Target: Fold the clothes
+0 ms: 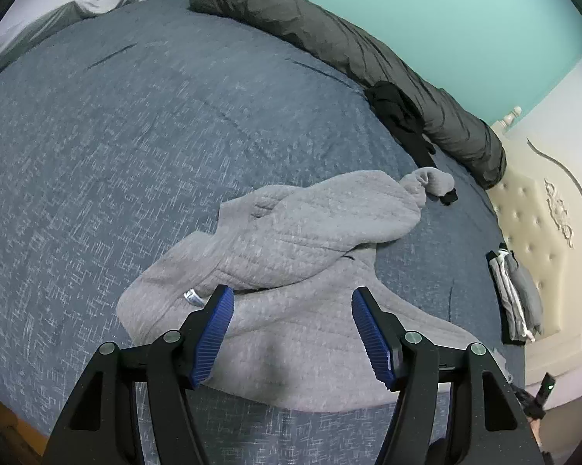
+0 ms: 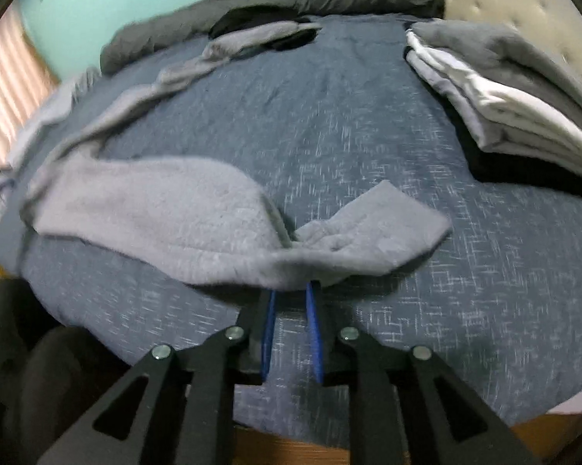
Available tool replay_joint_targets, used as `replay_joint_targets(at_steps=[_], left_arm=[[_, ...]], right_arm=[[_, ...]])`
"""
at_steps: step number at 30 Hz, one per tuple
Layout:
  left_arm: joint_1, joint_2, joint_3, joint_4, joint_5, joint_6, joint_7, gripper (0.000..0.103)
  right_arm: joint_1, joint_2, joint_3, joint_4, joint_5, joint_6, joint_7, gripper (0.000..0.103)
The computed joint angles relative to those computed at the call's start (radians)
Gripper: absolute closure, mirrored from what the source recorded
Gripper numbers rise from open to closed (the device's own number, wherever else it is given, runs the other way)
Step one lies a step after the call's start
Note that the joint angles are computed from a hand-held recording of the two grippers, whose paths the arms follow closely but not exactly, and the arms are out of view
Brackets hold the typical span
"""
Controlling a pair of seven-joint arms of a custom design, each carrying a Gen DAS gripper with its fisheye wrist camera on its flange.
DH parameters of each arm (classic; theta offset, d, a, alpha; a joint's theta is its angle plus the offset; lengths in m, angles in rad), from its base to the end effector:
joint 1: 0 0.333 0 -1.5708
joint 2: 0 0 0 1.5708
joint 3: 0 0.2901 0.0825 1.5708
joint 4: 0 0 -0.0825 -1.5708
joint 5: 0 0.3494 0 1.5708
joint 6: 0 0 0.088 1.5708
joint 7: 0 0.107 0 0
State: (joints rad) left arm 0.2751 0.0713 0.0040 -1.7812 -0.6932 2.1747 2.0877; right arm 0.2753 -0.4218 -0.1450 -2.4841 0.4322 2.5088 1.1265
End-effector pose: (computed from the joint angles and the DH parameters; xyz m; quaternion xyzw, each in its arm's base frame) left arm 0.5655 0.1367 0.5334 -0.6884 0.6397 -0.3411 0.0238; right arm 0.4266 0.0494 0.4780 -0.7659 0.5772 -0.0567 0.2774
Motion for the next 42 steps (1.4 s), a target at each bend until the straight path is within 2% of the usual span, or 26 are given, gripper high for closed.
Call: replay_joint_targets(at_steps=[1,2,3,4,8,11,16,19,21,23,24,25,28,31,34,36,40,42], left_arm=[[-0.001,-0.001,-0.001,0.002,0.002,0.0,0.003,0.034],[-0.002,-0.001,-0.002,0.004,0.002,-0.001,0.003,0.034],[-0.002,0.0,-0.003,0.007,0.001,-0.002,0.002,0.034],[-0.003,-0.002,-0.003,0.007,0.0,-0.002,-0.001,0.034],[-0.008,-0.01,-0.004,0.007,0.001,-0.005,-0.005,0.034],[-0.012,-0.011,-0.004,0.01,0.013,0.0,-0.014,0.033],[-0.008,-0.007,-0.001,0.019,0.008,-0.015,-0.022,0.033],[-0.007,-0.007,0.0,0.018,0.013,-0.014,-0.025,0.032],[-0.007,-0.003,0.0,0.02,0.023,-0.012,-0.032,0.032],[-0.007,0.001,0.0,0.023,0.032,-0.011,-0.041,0.032],[-0.006,0.003,-0.001,0.026,0.032,-0.011,-0.043,0.032],[-0.006,0.004,-0.001,0.028,0.031,-0.011,-0.044,0.032],[-0.005,0.003,-0.003,0.032,0.031,-0.015,-0.046,0.032],[-0.005,0.001,-0.003,0.035,0.031,-0.018,-0.05,0.032],[-0.005,-0.005,-0.003,0.032,0.028,-0.017,-0.046,0.032],[-0.006,-0.008,-0.002,0.028,0.028,-0.017,-0.043,0.032],[-0.007,-0.003,-0.001,0.028,0.035,-0.02,-0.046,0.032],[-0.006,0.001,-0.001,0.029,0.039,-0.022,-0.048,0.032]], right_arm=[[0.011,-0.01,-0.026,0.011,0.034,-0.037,-0.018,0.071],[0.012,-0.015,-0.035,0.017,0.046,-0.06,-0.033,0.063],[-0.006,-0.013,-0.016,0.02,0.019,-0.053,-0.017,0.054],[-0.026,-0.012,0.001,0.02,-0.012,-0.041,0.007,0.054],[-0.031,0.014,-0.037,0.037,0.064,0.03,0.039,0.054],[-0.091,0.097,-0.006,0.086,0.033,0.059,0.202,0.048],[-0.139,0.245,0.037,0.196,-0.066,0.032,0.334,0.045],[-0.156,0.311,0.07,0.243,-0.153,-0.033,0.394,0.045],[-0.156,0.31,0.088,0.224,-0.172,-0.003,0.41,0.045],[-0.151,0.293,0.093,0.198,-0.158,0.039,0.411,0.057],[-0.145,0.286,0.091,0.189,-0.138,0.055,0.399,0.077],[-0.139,0.274,0.091,0.182,-0.129,0.069,0.385,0.087],[-0.115,0.235,0.083,0.162,-0.093,0.137,0.328,0.097],[-0.098,0.188,0.07,0.141,-0.067,0.231,0.305,0.099],[-0.116,0.134,0.067,0.106,-0.119,0.357,0.367,0.099],[-0.109,0.121,0.041,0.092,-0.133,0.409,0.397,0.099],[-0.107,0.131,0.008,0.079,-0.18,0.431,0.437,0.099],[-0.095,0.153,-0.012,0.084,-0.179,0.399,0.441,0.099]])
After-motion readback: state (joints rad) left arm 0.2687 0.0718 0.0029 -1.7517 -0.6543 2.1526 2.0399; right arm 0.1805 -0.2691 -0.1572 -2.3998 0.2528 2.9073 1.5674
